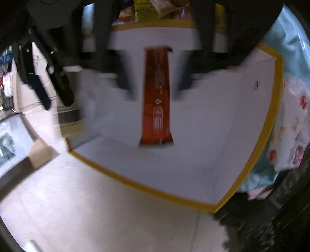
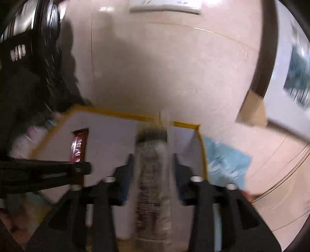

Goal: Organize snacks
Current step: 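Carry both snacks into the yellow box and open both grippers, then grasp the clear bread-stick pack with the left gripper while the right grasps a pastry bag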

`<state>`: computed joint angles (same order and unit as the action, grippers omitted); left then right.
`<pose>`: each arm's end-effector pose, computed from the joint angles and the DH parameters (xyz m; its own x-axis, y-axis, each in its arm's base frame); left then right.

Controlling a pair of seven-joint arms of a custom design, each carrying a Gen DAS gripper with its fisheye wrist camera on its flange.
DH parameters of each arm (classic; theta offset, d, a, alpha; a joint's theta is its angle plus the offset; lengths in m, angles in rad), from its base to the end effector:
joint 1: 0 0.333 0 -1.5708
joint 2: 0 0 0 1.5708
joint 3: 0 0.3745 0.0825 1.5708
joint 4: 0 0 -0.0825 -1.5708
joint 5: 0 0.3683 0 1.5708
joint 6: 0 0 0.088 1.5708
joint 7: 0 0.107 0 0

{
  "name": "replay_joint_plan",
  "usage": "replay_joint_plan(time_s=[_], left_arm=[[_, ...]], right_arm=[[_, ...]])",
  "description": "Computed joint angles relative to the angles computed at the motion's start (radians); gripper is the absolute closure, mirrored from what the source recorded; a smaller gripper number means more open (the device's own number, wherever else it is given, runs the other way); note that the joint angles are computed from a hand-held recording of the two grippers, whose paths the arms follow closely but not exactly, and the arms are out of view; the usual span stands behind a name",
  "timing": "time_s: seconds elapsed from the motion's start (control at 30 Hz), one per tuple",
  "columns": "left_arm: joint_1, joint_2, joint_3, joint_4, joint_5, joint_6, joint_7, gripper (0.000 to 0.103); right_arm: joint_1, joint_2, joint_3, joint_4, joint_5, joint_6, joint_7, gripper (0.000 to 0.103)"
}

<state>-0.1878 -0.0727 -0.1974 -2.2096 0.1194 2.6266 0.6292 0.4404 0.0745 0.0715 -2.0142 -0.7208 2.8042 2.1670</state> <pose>0.4969 -0.2073 0.5306 0.3720 -0.8762 0.3064 -0.8043 -0.4690 -0.3647 0.5098 0.3210 0.5566 0.3993 -0.8912 0.2155 -0.5766 -0.4268 -0.6967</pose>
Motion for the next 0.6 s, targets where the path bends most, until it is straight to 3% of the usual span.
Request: replay_joint_plan(time_s=[0.03,0.1,0.2,0.3,0.37,0.43,0.5,0.6], left_arm=[[0.010,-0.006,-0.006,-0.003,0.063,-0.003,-0.062,0.012],[0.016,-0.023,-0.012,-0.013,0.135,0.009,-0.105,0.012],[-0.001,-0.062,-0.007,-0.026,0.110,-0.006,-0.044,0.012],[-0.015,-0.150,-0.020,-0.079,0.128,-0.022,-0.016,0.011],[-0.027,-0.241,-0.028,-0.137,0.135,-0.061,-0.003,0.009],[-0.055,-0.356,-0.030,-0.224,0.104,-0.094,-0.007,0.006],[-0.081,-0.426,-0.011,-0.299,0.054,-0.111,-0.008,0.006],[-0.147,-0.541,0.013,-0.407,-0.085,-0.210,-0.049,0.006]], right_arm=[[0.003,-0.008,-0.009,-0.007,-0.050,0.002,0.042,0.034],[-0.018,-0.037,-0.008,-0.045,-0.004,0.061,0.033,0.034],[-0.056,-0.112,0.008,-0.132,0.159,0.141,-0.093,0.034],[-0.068,-0.217,0.021,-0.226,0.255,0.143,-0.221,0.032],[-0.078,-0.288,0.031,-0.291,0.285,0.134,-0.266,0.022],[-0.095,-0.381,0.044,-0.380,0.315,0.113,-0.283,0.005],[-0.095,-0.461,0.044,-0.457,0.365,0.091,-0.315,0.005],[-0.049,-0.553,0.021,-0.529,0.480,-0.007,-0.379,0.005]])
